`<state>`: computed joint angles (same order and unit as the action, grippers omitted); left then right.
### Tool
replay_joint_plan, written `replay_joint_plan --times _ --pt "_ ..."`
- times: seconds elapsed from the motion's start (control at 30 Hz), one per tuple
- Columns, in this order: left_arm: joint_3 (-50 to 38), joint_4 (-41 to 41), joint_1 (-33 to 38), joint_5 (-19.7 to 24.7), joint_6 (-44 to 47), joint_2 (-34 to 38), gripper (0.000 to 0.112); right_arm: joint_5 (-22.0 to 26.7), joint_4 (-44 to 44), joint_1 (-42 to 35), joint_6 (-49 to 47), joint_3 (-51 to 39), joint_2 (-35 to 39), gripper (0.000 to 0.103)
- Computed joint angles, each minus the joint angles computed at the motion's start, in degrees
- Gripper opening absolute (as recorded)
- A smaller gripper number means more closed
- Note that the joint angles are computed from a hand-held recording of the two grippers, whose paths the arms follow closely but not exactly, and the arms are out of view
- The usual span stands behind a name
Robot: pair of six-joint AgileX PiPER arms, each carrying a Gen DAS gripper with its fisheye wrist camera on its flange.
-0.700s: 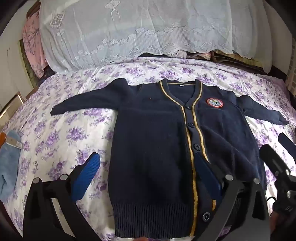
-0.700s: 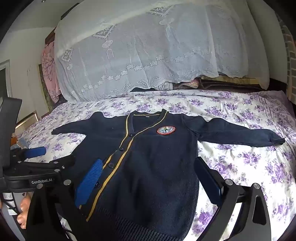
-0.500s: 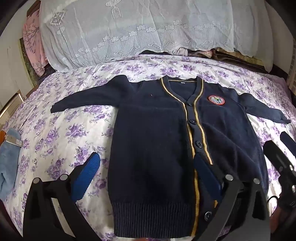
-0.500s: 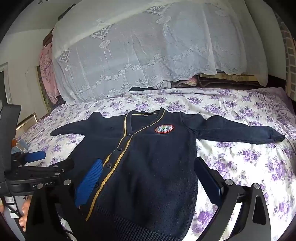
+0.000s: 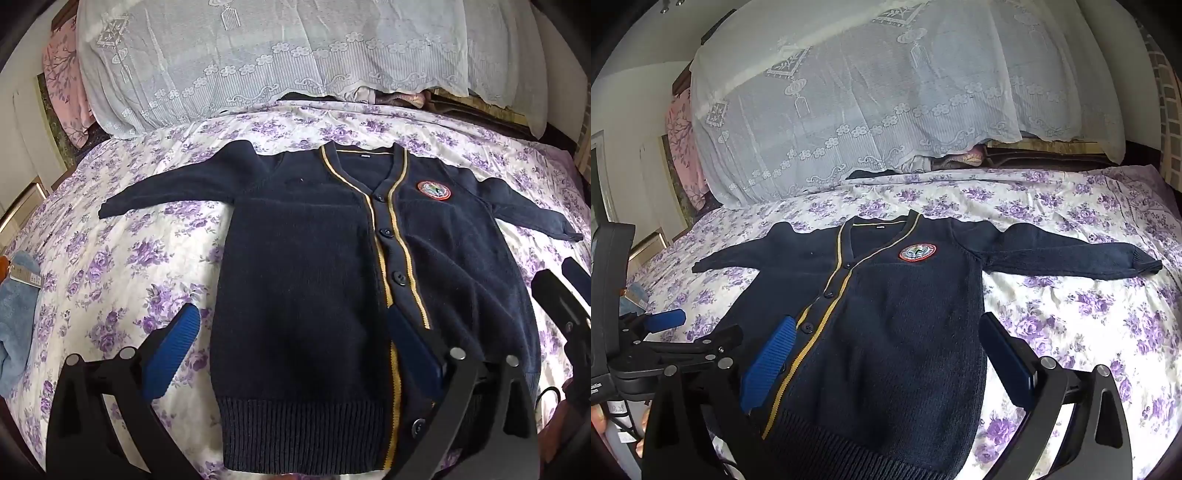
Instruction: Fold small clothes
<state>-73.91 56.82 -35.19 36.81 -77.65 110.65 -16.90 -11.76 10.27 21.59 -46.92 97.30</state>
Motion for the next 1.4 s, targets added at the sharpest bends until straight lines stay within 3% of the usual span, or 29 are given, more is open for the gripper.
replay_joint_plan --times 1.4 --pt "0.49 -2.16 0.69 -0.27 1.31 -0.25 0.099 1.12 -2.19 -0.04 2.48 -0.81 0.90 0.099"
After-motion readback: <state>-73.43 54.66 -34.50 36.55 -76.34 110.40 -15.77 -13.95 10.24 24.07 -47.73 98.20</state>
